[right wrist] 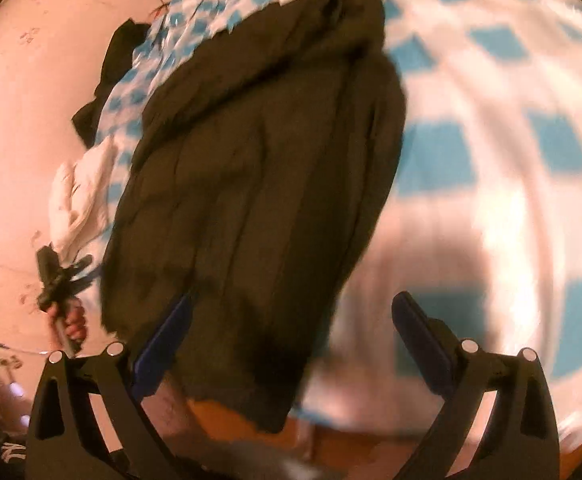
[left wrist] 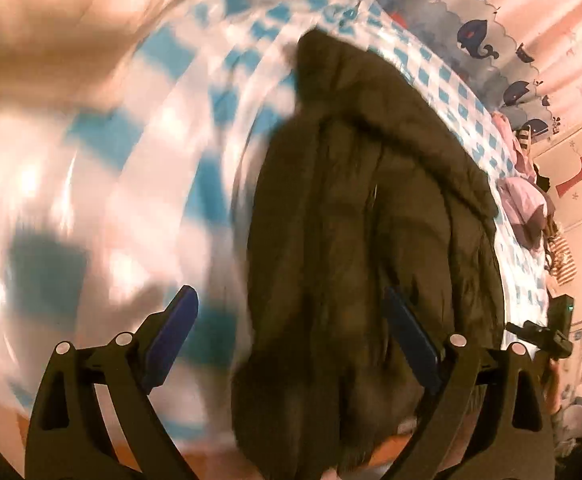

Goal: Fold large clothes

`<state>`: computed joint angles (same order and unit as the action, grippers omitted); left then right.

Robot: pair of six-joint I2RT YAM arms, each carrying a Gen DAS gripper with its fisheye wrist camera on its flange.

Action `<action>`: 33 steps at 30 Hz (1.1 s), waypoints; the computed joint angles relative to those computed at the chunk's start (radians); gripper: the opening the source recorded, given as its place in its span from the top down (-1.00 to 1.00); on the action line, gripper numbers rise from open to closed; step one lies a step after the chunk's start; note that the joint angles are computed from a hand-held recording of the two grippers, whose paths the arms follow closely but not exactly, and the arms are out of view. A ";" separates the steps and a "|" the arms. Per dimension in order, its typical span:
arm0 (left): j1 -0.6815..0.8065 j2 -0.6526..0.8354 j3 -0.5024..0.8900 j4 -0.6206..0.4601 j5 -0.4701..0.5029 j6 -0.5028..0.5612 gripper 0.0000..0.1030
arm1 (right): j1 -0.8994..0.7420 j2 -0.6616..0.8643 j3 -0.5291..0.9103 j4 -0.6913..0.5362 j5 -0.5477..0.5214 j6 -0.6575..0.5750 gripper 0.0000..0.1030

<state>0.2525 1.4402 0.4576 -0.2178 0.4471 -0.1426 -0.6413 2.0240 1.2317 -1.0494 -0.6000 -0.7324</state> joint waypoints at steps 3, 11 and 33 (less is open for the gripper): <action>-0.009 -0.018 -0.094 0.048 0.010 -0.014 -0.75 | -0.016 -0.012 -0.085 0.006 0.009 -0.011 -0.86; -0.055 0.029 -0.260 0.230 0.064 -0.098 -0.75 | -0.033 0.114 -0.127 -0.064 -0.052 -0.050 -0.87; -0.193 -0.247 -0.215 0.042 0.078 -0.314 0.85 | -0.040 0.061 -0.153 -0.176 -0.275 -0.226 0.79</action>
<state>0.0592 1.1936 0.2431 -0.1756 0.5247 -0.4567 -0.6809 2.0846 1.0783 -1.2257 -0.8753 -0.9588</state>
